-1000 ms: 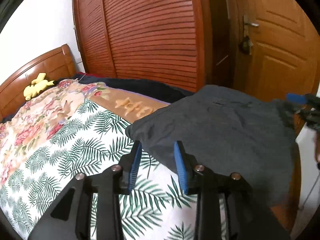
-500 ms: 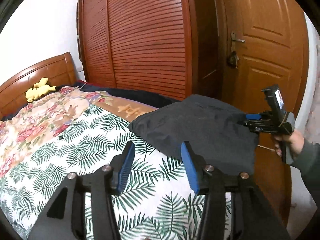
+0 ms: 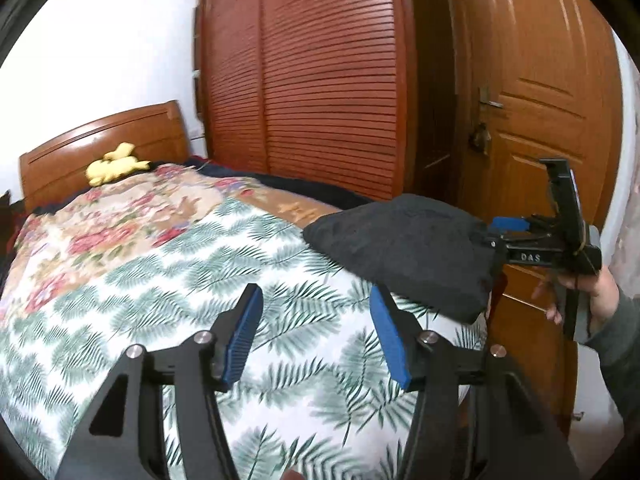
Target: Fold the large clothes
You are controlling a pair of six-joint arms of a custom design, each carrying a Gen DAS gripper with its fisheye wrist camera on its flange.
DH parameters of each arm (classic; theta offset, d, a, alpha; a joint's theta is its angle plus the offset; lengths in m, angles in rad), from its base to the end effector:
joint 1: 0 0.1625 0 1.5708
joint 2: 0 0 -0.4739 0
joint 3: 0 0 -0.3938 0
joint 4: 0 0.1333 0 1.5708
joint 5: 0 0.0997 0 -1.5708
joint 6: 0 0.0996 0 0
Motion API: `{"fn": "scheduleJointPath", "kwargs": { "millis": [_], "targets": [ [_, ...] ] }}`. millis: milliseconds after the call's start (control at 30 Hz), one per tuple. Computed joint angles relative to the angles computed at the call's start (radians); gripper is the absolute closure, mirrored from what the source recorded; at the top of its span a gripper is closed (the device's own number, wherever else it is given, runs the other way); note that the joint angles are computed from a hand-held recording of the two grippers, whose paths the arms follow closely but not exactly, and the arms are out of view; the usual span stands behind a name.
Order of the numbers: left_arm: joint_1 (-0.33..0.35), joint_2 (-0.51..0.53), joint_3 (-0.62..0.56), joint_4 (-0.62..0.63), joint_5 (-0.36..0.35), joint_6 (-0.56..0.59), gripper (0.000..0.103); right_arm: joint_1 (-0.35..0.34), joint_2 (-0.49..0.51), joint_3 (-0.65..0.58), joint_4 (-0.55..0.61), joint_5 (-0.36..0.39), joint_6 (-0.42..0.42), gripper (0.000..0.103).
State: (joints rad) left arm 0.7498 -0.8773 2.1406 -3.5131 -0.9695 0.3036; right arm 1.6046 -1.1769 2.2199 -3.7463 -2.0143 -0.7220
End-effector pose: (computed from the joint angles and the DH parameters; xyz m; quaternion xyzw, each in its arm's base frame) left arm -0.2742 -0.5145 0.1503 0.3967 0.8145 -0.3789 0.1886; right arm 0.1075 -0.5006 0.3120 0.1941 -0.8087 0.4300 0.3513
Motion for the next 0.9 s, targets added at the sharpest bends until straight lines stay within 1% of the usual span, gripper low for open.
{"fn": "scheduleJointPath", "kwargs": {
  "millis": [100, 167, 300, 433, 500, 633, 700, 833, 900],
  "targets": [
    [-0.016, -0.048, 0.07, -0.018, 0.074, -0.04, 0.048, 0.06, 0.041, 0.038, -0.028, 0.008, 0.038, 0.021],
    [-0.02, -0.084, 0.117, -0.03, 0.106, -0.071, 0.048, 0.096, 0.069, 0.054, -0.043, 0.01, 0.054, 0.021],
    [-0.025, -0.158, 0.209, -0.03, 0.188, -0.161, 0.048, 0.182, 0.14, 0.069, -0.082, 0.012, 0.08, 0.021],
    [-0.044, -0.222, 0.307, -0.053, 0.277, -0.227, 0.048, 0.244, 0.19, 0.085, -0.092, 0.036, 0.109, 0.021],
    [-0.05, -0.247, 0.338, -0.049, 0.313, -0.258, 0.048, 0.273, 0.222, 0.088, -0.108, 0.032, 0.113, 0.021],
    [-0.055, -0.3, 0.402, -0.038, 0.349, -0.325, 0.048, 0.315, 0.277, 0.087, -0.105, 0.031, 0.132, 0.021],
    [-0.056, -0.317, 0.429, -0.041, 0.38, -0.356, 0.048, 0.327, 0.301, 0.083, -0.107, 0.035, 0.141, 0.021],
    [-0.052, -0.345, 0.47, -0.058, 0.394, -0.399, 0.048, 0.344, 0.342, 0.071, -0.103, 0.045, 0.153, 0.021],
    [-0.056, -0.352, 0.491, -0.078, 0.42, -0.411, 0.048, 0.354, 0.357, 0.068, -0.106, 0.041, 0.149, 0.021]
  ]
}}
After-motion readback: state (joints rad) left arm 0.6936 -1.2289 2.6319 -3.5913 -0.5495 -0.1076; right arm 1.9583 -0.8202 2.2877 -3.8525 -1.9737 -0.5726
